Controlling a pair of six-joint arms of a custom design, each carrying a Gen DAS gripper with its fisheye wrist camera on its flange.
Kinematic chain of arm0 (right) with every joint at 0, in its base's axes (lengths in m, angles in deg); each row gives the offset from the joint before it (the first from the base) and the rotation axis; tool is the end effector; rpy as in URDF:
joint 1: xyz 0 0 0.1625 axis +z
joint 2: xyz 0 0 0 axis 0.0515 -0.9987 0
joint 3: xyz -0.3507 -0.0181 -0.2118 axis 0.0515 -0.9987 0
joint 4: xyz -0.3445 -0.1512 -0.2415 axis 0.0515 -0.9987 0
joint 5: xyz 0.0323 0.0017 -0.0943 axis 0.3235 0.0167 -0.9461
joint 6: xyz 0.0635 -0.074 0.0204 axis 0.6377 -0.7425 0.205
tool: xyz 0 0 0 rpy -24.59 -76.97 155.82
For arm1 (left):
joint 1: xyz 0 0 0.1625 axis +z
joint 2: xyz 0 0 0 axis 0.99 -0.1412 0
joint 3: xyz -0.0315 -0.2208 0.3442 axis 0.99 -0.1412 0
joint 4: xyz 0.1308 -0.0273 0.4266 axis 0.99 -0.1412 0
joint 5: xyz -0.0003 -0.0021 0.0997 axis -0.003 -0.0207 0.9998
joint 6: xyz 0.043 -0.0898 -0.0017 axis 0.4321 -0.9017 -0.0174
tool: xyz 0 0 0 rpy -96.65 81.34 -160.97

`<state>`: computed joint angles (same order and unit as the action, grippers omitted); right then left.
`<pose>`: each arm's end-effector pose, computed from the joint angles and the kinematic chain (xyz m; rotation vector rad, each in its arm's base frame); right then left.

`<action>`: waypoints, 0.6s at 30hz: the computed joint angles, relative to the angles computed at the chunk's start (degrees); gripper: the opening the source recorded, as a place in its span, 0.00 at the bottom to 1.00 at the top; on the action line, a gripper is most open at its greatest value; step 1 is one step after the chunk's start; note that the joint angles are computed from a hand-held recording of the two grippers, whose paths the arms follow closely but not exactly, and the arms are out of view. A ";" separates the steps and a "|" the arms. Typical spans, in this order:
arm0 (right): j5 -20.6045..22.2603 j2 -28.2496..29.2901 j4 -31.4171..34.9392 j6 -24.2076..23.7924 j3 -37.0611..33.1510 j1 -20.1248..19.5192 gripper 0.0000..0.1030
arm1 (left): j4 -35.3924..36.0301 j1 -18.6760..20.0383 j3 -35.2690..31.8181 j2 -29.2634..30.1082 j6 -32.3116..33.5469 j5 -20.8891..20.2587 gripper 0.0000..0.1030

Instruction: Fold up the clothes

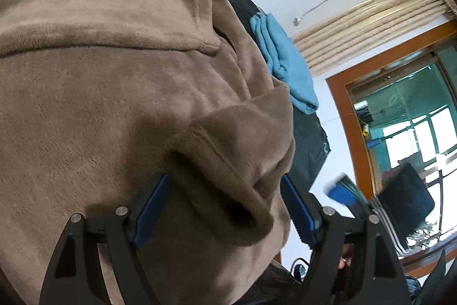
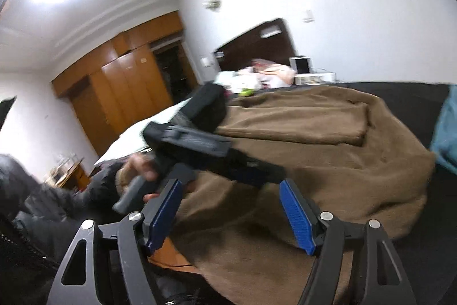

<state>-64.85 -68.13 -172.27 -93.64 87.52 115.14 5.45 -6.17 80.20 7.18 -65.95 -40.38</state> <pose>0.4342 -0.5820 0.0645 0.8450 -2.6509 1.1575 -0.0753 -0.7892 0.3814 -0.7527 -2.9280 -0.1057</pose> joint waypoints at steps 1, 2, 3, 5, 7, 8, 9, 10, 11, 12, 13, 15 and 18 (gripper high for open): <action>-1.12 -0.06 -0.03 1.19 0.05 -0.26 0.71 | 0.17 0.05 -0.05 0.14 -0.17 -0.28 0.80; -0.62 0.19 1.49 2.96 -0.33 -0.90 0.71 | 0.34 0.09 -0.09 0.27 -0.34 -0.57 0.80; -0.07 0.45 3.01 4.69 -0.74 -1.56 0.71 | 0.49 0.13 -0.13 0.41 -0.53 -0.82 0.80; 1.14 1.02 6.08 7.99 -1.67 -2.87 0.71 | 0.52 0.12 -0.23 0.70 -1.20 -0.75 0.80; 3.33 1.89 8.43 8.38 -2.68 -3.66 0.71 | 0.04 -0.02 -0.08 0.92 -2.02 -0.44 0.80; 3.96 2.48 9.56 7.88 -3.33 -3.74 0.71 | -0.22 -0.10 0.03 1.01 -2.42 -0.30 0.80; 4.58 3.08 10.71 7.38 -4.00 -3.82 0.71 | -0.71 -0.21 0.40 0.94 -2.72 -0.18 0.80; 5.15 3.67 11.83 6.85 -4.68 -3.89 0.71 | -1.54 -0.36 0.97 0.74 -3.08 0.09 0.80; 5.13 3.97 12.04 6.28 -4.98 -3.88 0.71 | -2.34 -0.52 1.53 0.55 -3.40 0.38 0.80; 5.29 4.14 12.09 5.95 -5.18 -3.91 0.71 | -2.90 -0.72 2.02 0.40 -3.44 0.72 0.80; 5.99 4.05 11.82 5.86 -5.08 -4.13 0.71 | -3.50 -0.95 2.55 0.23 -3.43 1.12 0.78; 7.11 3.48 10.85 5.76 -4.35 -4.60 0.71 | -3.95 -1.64 3.16 0.02 -3.04 2.68 0.32; 8.07 2.20 8.66 5.71 -2.82 -5.25 0.71 | -3.92 -2.51 2.38 0.51 -3.03 3.70 0.13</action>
<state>-56.78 -65.92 -163.61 -87.92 84.70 109.89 1.53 -8.68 82.58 7.70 -68.98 -36.68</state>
